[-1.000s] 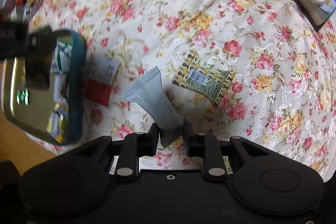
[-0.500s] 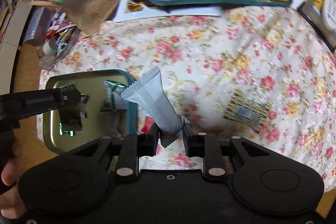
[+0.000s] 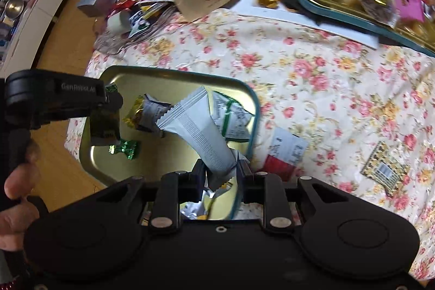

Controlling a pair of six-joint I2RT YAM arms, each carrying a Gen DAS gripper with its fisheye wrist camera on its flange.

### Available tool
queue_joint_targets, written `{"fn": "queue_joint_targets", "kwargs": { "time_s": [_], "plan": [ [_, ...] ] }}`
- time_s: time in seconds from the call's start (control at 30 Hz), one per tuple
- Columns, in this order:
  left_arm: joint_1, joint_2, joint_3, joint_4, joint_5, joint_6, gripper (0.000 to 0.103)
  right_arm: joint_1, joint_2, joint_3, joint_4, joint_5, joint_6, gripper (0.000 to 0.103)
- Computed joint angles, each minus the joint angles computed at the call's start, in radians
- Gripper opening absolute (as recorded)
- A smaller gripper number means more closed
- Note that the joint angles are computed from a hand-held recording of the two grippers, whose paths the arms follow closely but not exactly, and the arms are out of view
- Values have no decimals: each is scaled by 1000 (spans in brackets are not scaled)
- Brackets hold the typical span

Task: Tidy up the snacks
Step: 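Open the left gripper over the gold tray while the right gripper releases the white packet into it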

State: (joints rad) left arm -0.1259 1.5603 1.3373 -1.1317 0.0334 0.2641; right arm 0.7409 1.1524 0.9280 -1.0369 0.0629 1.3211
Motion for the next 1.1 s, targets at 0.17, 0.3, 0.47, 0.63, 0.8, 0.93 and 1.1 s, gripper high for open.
{"fn": "queue_joint_targets", "kwargs": {
  "time_s": [0.17,0.3,0.47,0.63,0.8,0.93,1.1],
  "plan": [
    [56,46,33,-1,12,1,46,11,68,47,46,-6,-23,25],
    [99,59,62,-3,45,-11,45,29,116,97,56,11,-38,25],
    [123,51,72,11,69,2,46,54,176,141,72,24,-48,26],
    [113,71,74,-6,40,1,46,68,217,155,80,22,-62,26],
    [101,79,67,-25,26,5,46,80,241,173,75,33,-84,26],
    [95,71,63,-34,31,19,46,90,244,182,71,37,-95,28],
    [119,90,100,-60,59,22,46,87,236,172,82,35,-96,32]
  ]
}}
